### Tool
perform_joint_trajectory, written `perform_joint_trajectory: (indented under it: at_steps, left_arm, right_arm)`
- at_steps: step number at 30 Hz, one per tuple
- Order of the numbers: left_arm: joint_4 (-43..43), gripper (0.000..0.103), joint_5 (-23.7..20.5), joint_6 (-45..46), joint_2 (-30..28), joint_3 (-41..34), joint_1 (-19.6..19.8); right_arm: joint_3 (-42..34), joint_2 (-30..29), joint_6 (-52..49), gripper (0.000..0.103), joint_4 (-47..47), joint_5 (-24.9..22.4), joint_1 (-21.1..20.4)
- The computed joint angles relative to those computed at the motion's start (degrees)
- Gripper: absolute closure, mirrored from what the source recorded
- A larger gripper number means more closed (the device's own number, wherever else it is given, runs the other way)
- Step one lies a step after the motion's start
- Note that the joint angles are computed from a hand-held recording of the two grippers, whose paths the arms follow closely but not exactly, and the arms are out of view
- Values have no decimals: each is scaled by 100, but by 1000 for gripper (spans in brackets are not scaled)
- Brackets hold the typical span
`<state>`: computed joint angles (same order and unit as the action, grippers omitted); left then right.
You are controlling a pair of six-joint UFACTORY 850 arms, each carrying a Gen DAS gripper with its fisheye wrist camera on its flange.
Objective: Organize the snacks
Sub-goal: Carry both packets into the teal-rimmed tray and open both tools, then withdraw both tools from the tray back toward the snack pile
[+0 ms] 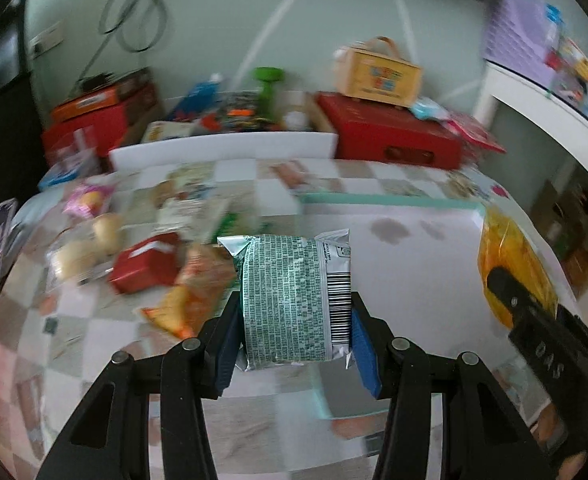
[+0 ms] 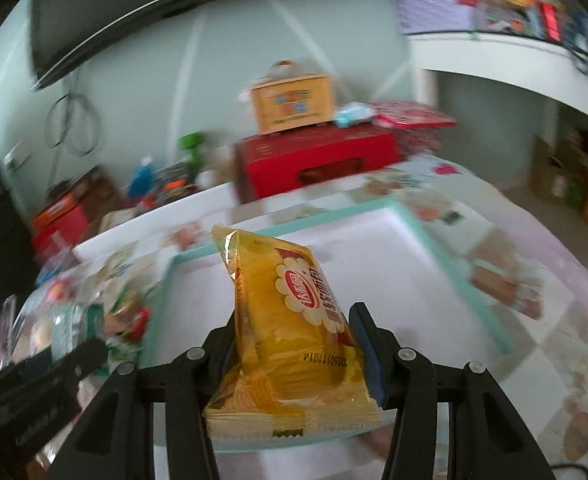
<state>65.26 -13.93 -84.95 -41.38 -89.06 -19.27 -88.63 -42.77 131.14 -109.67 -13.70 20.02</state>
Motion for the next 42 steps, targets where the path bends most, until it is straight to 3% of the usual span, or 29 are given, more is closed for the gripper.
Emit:
perform_joint_trajectory:
  at_steps: [7, 11, 14, 16, 20, 22, 25, 27, 32, 38, 42]
  left_arm:
    - [-1335, 52, 99, 1512, -371, -448, -121]
    - [-1491, 50, 190, 1724, -415, -491, -154]
    - [-817, 25, 326, 1071, -355, -403, -162]
    - [-315, 23, 349, 570, -307, -340, -154]
    - [-131, 22, 294, 300, -264, -291, -103]
    - [69, 21, 243, 13, -238, -252, -70]
    - [883, 14, 139, -1011, -151, -112, 5]
    - [1454, 6, 49, -1771, -80, 6, 65]
    - [2145, 2, -217, -3008, 80, 301, 287]
    - [2058, 1, -578, -3447, 251, 633, 594]
    - [1988, 1, -780, -3611, 363, 835, 753]
  right_arm:
    - [13, -32, -539, 50, 1018, -113, -294]
    - [-58, -122, -991, 49, 1541, -126, -353]
    - [-135, -189, -1422, 45, 1933, -141, -346]
    - [-140, -192, -1462, 36, 1873, -224, -301]
    - [-223, -235, -1796, 29, 1934, -443, -177]
    - [-277, -270, -1944, 14, 1962, -422, -132]
    - [-291, -274, -1762, 0, 1622, -381, -63]
    - [-292, -268, -1505, 0, 1271, -270, -31]
    - [-307, -284, -935, 0, 588, -150, 72]
    - [-319, -291, 305, 0, -847, -17, 205]
    - [-320, -324, 733, 0, -1514, -219, 344]
